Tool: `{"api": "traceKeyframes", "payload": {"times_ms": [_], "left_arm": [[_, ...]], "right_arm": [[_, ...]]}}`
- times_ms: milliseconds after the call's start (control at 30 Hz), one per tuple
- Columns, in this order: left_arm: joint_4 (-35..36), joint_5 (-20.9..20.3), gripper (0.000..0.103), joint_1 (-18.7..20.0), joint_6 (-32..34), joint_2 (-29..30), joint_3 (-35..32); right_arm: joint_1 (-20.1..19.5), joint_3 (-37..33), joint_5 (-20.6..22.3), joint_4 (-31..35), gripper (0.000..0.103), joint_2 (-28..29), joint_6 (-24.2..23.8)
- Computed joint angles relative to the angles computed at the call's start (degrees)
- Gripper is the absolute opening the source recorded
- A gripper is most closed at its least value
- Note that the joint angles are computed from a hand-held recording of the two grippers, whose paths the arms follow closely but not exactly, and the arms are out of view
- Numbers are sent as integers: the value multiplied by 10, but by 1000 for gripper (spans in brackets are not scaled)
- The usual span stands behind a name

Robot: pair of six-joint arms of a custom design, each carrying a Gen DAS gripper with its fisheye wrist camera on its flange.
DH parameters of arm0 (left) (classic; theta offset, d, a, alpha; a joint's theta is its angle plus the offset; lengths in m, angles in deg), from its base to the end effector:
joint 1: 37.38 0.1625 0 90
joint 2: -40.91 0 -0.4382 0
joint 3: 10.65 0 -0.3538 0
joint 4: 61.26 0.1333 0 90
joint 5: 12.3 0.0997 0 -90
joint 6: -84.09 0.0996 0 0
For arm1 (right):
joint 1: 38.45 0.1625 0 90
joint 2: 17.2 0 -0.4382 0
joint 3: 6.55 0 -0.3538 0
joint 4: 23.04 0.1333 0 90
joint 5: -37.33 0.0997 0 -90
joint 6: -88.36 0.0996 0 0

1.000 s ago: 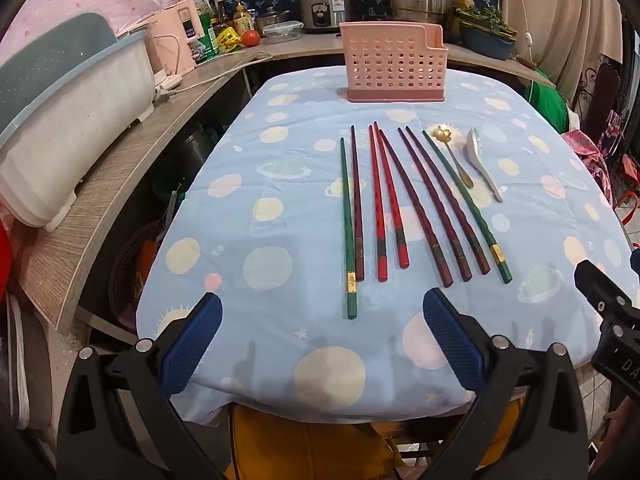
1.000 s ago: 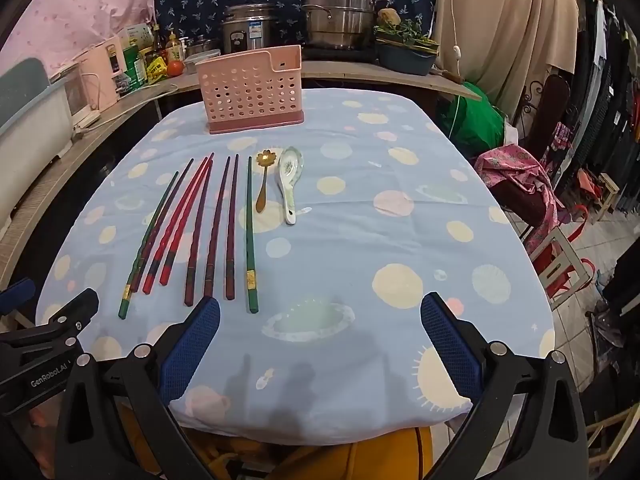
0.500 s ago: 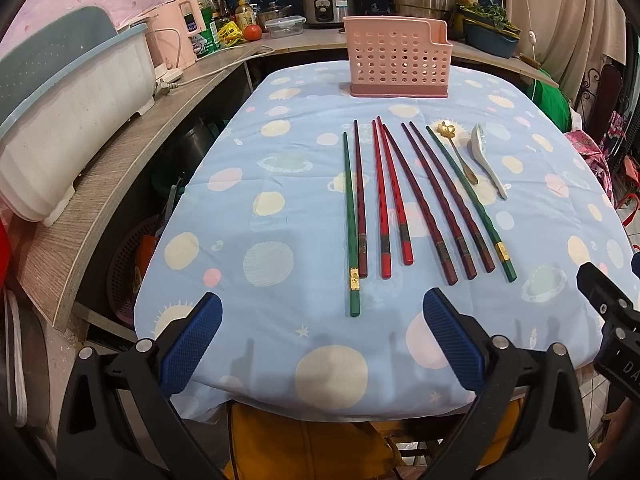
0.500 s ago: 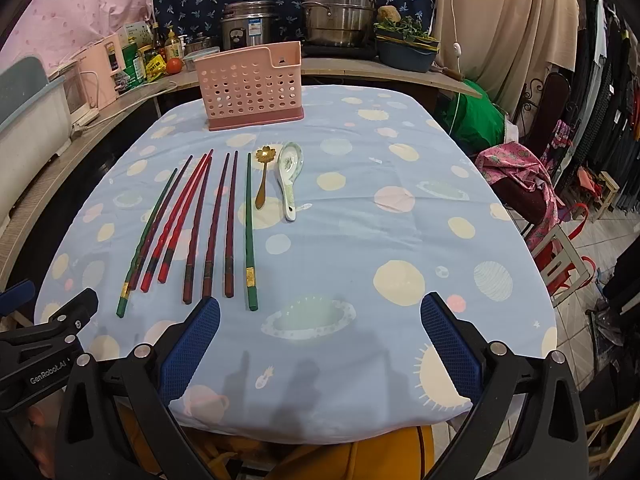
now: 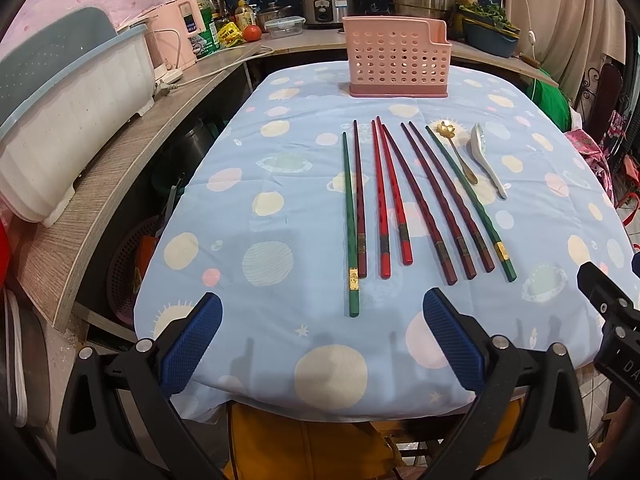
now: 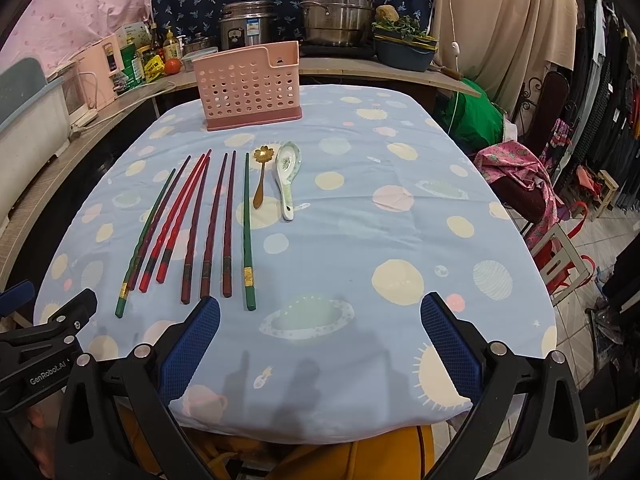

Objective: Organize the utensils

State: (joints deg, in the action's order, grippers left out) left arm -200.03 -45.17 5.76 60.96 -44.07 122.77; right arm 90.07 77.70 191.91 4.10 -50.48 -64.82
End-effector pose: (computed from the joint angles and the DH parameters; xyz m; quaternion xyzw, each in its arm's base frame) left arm -0.1239 -0.4134 0.2808 0.1792 0.8598 -0.2763 0.3903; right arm 0.3455 -0.3645 0.0657 0.0307 -0.8421 0.3605 0.4000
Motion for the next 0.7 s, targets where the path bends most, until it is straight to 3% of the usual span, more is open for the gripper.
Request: {"api": "traceKeyframes", "payload": {"times_ms": [700], "left_arm": [[0,0,96,-1,-1,-1,1]], "right_arm": [[0,0,0,-1,96,0,-2]]}}
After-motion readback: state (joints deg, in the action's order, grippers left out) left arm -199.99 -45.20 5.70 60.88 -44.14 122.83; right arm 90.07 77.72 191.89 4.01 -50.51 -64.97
